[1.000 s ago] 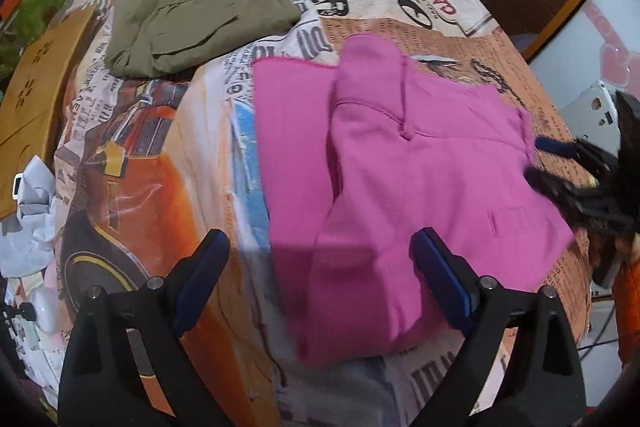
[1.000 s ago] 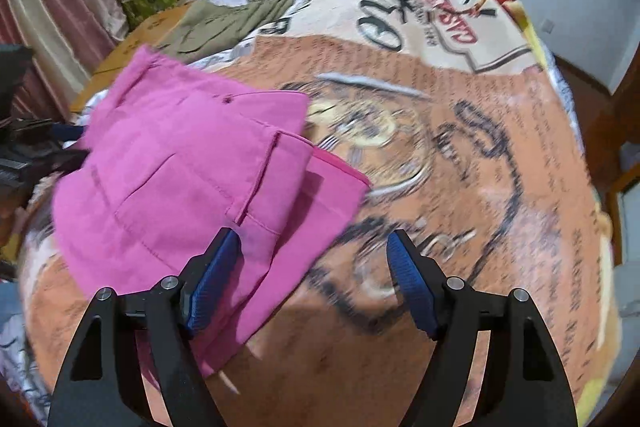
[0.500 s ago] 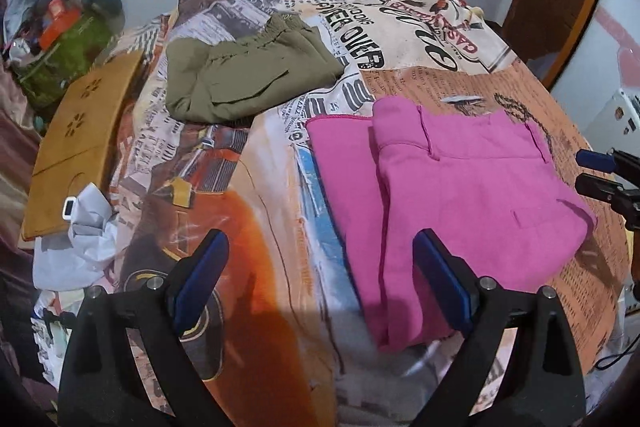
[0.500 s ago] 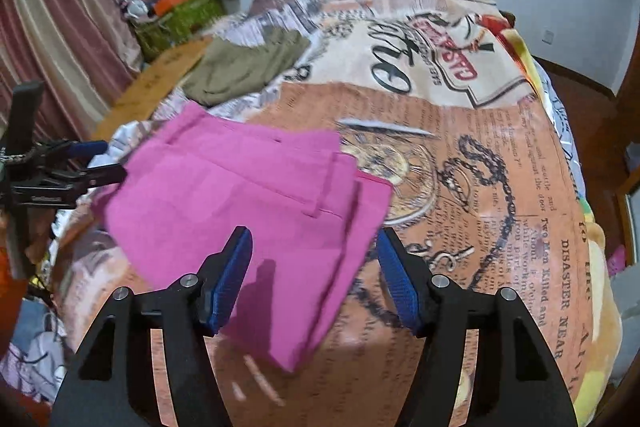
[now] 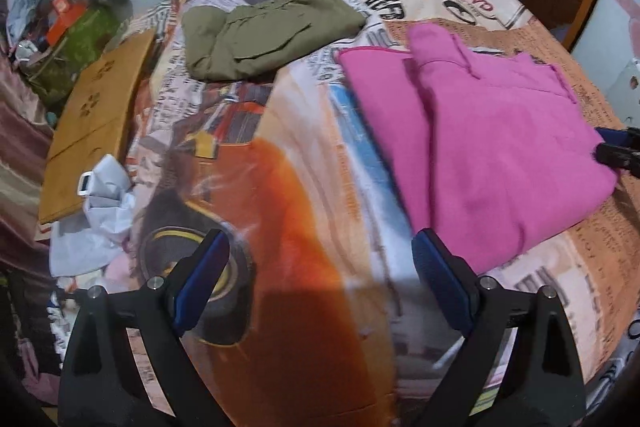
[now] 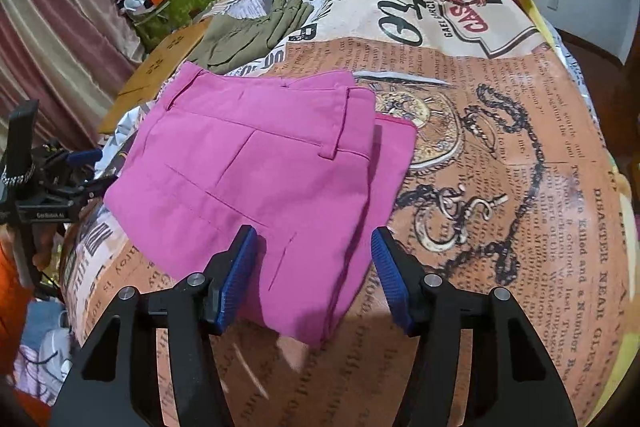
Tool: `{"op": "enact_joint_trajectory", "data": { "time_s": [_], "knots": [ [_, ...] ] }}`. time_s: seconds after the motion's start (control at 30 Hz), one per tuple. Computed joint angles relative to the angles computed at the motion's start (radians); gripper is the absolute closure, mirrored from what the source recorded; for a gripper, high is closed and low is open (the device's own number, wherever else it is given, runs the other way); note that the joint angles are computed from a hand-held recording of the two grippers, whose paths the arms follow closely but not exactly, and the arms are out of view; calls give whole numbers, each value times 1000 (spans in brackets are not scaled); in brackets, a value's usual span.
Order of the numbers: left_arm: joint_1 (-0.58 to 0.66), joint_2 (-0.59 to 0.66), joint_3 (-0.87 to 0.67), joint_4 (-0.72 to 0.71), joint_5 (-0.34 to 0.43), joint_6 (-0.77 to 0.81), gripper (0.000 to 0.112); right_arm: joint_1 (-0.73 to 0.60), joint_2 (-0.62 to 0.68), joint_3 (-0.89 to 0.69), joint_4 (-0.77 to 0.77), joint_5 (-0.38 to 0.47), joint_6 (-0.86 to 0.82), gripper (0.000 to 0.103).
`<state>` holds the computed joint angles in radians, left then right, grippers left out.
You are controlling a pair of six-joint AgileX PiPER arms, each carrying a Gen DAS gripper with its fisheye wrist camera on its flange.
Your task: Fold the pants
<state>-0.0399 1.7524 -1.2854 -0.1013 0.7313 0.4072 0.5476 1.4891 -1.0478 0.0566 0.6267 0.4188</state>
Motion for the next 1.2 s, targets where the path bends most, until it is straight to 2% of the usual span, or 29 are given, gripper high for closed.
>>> {"op": "enact_joint_trajectory", "data": {
  "time_s": [0.17, 0.3, 0.6, 0.73, 0.83, 0.9, 1.0, 1.07, 1.2],
  "knots": [
    [-10, 27, -60, 23, 10, -33, 18, -11, 1, -45, -37, 38, 9, 48],
    [-36, 30, -114, 52, -18, -62, 18, -21, 2, -74, -78, 21, 33, 48],
    [-89, 138, -321, -59, 76, -34, 18, -92, 82, -117, -26, -34, 11, 49],
    [-125, 178, -371, -60, 95, -36, 18, -98, 101, -138, -10, -20, -17, 53],
    [-142, 216, -421, -64, 123, -35, 24, -97, 125, -166, -4, 3, -38, 53],
    [-146, 252, -469, -76, 160, -41, 34, -92, 146, -190, -14, 20, -38, 53],
    [-144, 297, -524, -103, 219, -37, 45, -90, 180, -228, -17, 51, -55, 62],
    [-139, 305, -525, -128, 230, -27, 47, -87, 191, -243, -13, 64, -64, 66],
    [-128, 314, -514, -171, 246, -13, 49, -78, 203, -264, -26, 90, -62, 70]
  ]
}}
